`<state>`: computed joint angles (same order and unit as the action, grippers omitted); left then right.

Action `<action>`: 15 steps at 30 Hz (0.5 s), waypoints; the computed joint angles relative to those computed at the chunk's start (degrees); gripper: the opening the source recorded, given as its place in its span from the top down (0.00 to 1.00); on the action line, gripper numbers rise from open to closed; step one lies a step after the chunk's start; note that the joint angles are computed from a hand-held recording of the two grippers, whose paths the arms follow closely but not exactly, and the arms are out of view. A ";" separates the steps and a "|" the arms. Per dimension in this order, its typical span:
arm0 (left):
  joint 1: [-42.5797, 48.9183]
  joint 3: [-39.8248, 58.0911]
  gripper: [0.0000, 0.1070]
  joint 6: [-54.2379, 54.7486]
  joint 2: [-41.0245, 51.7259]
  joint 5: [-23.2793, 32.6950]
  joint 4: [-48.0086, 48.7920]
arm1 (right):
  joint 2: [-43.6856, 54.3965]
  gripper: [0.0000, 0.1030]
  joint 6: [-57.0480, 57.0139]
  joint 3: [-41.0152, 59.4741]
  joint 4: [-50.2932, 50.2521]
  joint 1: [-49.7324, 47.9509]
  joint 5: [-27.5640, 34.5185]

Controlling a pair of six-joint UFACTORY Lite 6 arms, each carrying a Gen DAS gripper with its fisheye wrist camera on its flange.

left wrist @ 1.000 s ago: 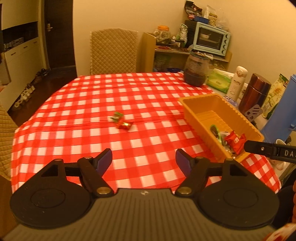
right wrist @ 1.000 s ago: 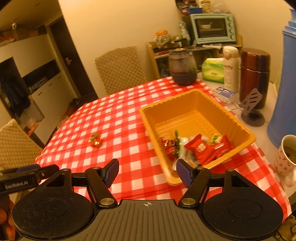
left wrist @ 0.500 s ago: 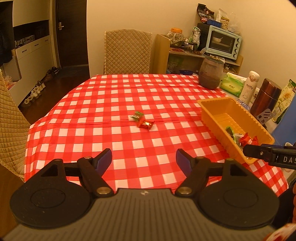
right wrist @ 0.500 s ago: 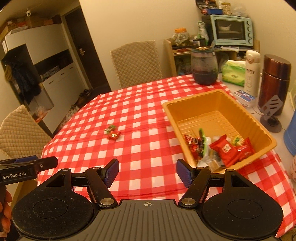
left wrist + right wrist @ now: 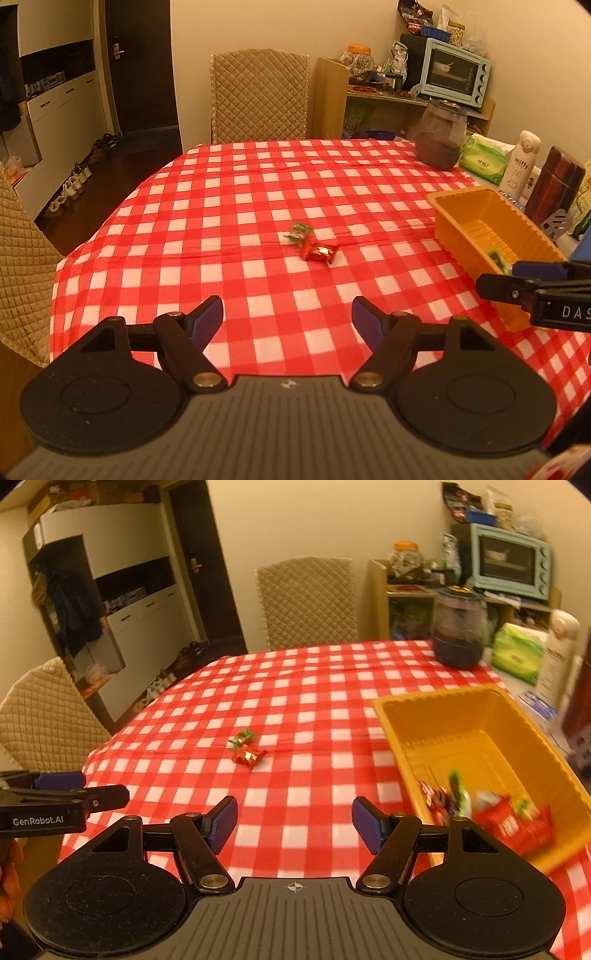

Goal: Organize snacks
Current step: 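Move both open grippers back toward the last green and red candies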

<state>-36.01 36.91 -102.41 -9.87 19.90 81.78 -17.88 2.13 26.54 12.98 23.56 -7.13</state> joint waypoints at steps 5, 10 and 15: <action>6.86 3.49 0.31 -13.41 8.36 -4.71 18.95 | 15.55 0.34 9.31 7.34 -14.13 -0.43 -8.58; 12.64 7.89 0.31 -33.75 17.45 -6.60 44.99 | 30.94 0.34 10.77 17.19 -20.60 -1.21 -13.90; 16.98 13.51 0.31 -52.31 25.86 -7.61 67.72 | 44.06 0.34 11.97 27.55 -25.91 -1.35 -17.05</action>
<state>-19.02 50.42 -154.72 15.99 12.29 149.50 26.18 14.10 54.09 -12.92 22.21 -24.18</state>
